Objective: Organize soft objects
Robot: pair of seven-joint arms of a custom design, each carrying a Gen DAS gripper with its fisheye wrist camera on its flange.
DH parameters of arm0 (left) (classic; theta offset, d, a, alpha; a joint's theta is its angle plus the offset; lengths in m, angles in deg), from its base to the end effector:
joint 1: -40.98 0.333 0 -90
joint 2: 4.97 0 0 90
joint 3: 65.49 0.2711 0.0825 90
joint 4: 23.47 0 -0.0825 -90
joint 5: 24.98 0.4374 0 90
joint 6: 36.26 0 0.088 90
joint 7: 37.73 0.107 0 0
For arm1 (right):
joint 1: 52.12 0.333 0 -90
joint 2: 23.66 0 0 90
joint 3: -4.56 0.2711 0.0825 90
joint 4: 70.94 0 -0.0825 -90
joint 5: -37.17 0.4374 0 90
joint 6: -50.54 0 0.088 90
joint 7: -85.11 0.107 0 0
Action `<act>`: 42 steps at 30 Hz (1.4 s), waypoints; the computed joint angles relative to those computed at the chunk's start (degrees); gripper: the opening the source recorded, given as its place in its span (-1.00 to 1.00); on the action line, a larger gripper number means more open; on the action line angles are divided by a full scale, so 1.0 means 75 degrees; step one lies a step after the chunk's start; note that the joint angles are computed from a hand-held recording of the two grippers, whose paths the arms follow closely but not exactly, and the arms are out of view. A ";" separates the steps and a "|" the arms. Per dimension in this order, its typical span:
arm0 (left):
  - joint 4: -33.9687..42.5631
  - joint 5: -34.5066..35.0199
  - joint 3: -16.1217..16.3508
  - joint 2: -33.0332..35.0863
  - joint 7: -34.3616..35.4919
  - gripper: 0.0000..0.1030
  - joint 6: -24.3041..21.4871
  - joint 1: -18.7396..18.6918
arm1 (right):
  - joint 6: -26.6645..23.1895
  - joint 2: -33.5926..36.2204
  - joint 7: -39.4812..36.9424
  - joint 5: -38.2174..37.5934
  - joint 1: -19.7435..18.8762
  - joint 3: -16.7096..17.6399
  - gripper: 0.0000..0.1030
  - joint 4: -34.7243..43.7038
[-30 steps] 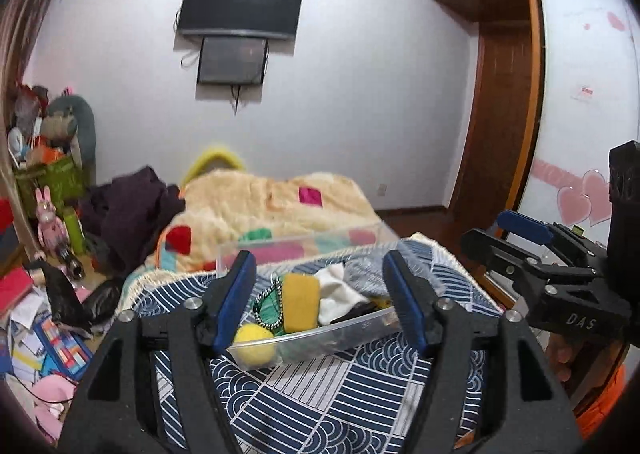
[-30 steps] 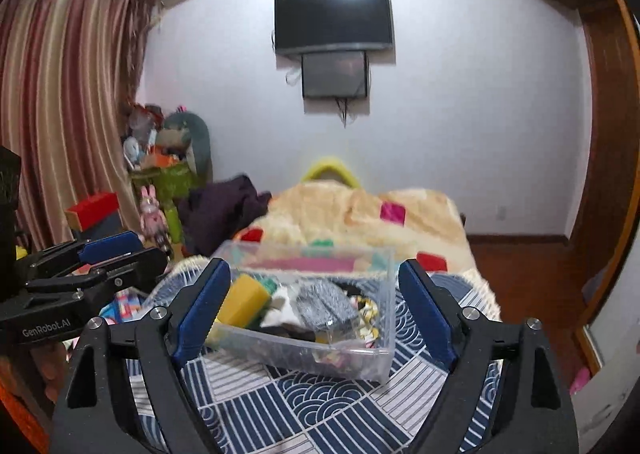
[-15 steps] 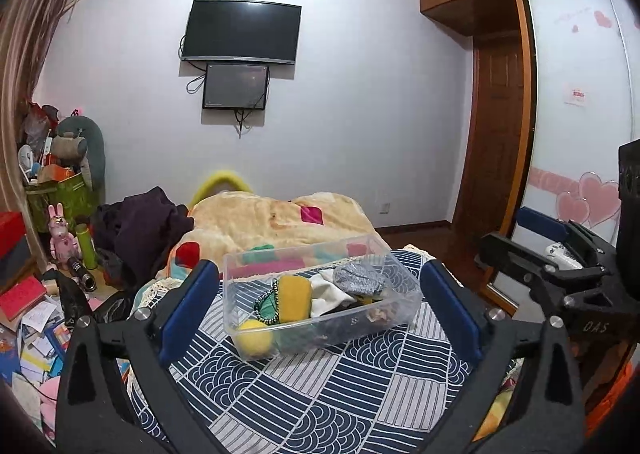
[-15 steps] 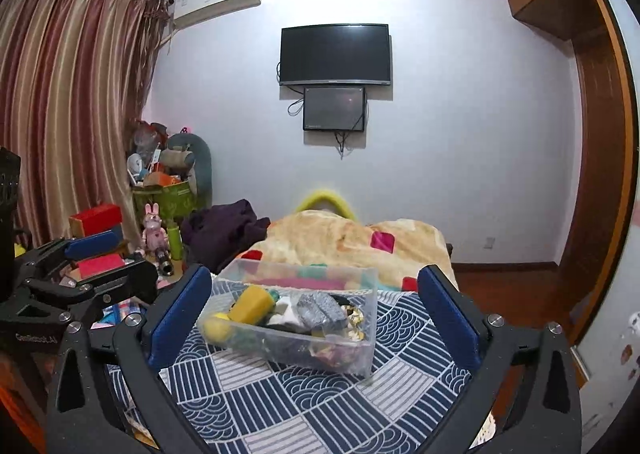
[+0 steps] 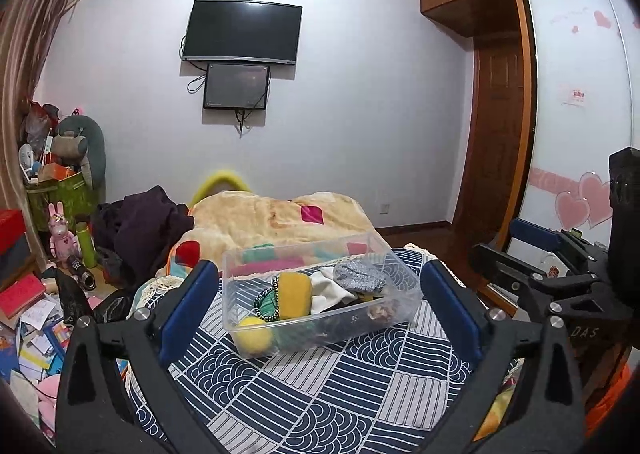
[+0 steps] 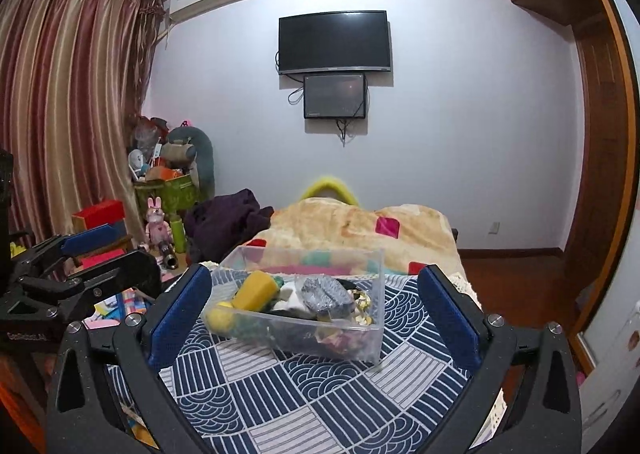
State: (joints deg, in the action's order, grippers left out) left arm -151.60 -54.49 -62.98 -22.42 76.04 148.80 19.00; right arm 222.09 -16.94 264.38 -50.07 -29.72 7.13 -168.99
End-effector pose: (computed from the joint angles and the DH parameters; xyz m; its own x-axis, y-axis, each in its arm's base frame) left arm 0.5430 -0.1389 0.5824 -0.2678 -0.9587 0.0953 -0.2963 -0.0122 -0.9550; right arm 0.5809 0.3477 0.5343 0.2801 -0.9600 -0.0015 -0.2497 -0.0714 -0.9657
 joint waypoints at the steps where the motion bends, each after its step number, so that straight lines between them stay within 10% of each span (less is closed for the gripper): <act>1: 0.0000 0.0003 0.0001 0.0000 -0.0002 0.98 0.0000 -0.0001 | 0.0004 -0.0010 0.0006 -0.0008 -0.0001 -0.0003 1.00 -0.0016; 42: -0.0012 -0.0049 0.0040 0.0001 0.0017 1.00 -0.0016 -0.0039 | -0.0010 -0.0062 -0.0002 0.0022 0.0003 0.0038 1.00 -0.0054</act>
